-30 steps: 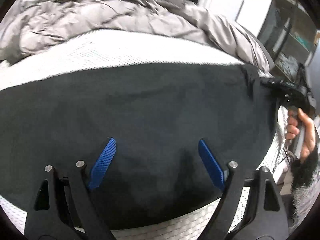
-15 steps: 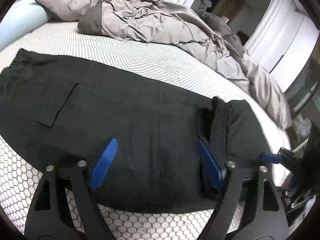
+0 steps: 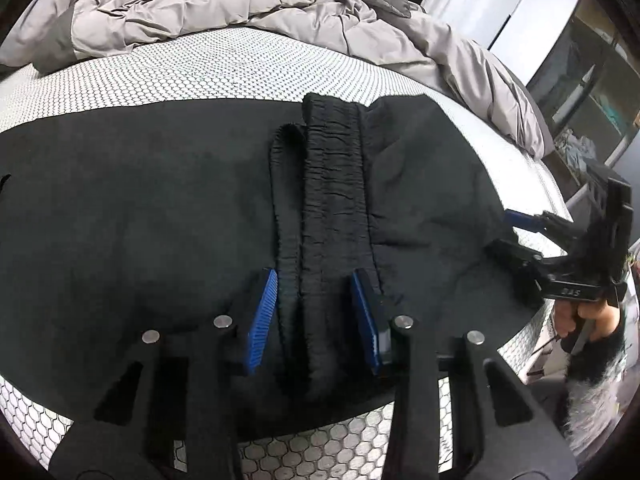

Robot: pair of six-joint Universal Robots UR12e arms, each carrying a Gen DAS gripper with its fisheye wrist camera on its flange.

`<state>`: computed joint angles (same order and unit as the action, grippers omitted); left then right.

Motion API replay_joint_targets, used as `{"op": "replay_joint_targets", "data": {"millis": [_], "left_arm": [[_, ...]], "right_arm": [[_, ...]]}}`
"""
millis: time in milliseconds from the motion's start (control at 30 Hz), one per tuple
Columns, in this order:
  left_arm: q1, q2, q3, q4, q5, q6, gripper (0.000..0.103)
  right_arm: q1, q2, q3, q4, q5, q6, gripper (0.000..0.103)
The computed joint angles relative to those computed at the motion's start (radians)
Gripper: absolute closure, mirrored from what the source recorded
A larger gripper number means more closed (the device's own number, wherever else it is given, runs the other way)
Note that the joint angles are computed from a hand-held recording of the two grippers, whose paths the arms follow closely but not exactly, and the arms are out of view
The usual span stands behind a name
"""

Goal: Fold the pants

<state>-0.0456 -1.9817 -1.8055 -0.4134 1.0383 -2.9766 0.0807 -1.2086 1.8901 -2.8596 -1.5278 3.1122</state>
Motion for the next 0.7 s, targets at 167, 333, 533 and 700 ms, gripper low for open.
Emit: {"op": "replay_joint_targets", "data": {"millis": [167, 333, 533, 700], "left_arm": [[-0.001, -0.008, 0.011, -0.008, 0.0, -0.03, 0.068], [-0.003, -0.012, 0.025, -0.016, -0.001, -0.049, 0.068], [0.041, -0.025, 0.028, -0.02, -0.181, -0.124, 0.053], [0.044, -0.066, 0.079, -0.129, -0.262, -0.137, 0.047]], "right_arm": [[-0.017, -0.018, 0.013, -0.032, 0.017, 0.041, 0.025], [-0.027, -0.062, 0.066, -0.032, 0.026, 0.013, 0.025], [-0.028, -0.068, 0.079, -0.04, 0.027, 0.006, 0.025], [-0.028, -0.066, 0.076, -0.042, 0.027, 0.018, 0.025]]}}
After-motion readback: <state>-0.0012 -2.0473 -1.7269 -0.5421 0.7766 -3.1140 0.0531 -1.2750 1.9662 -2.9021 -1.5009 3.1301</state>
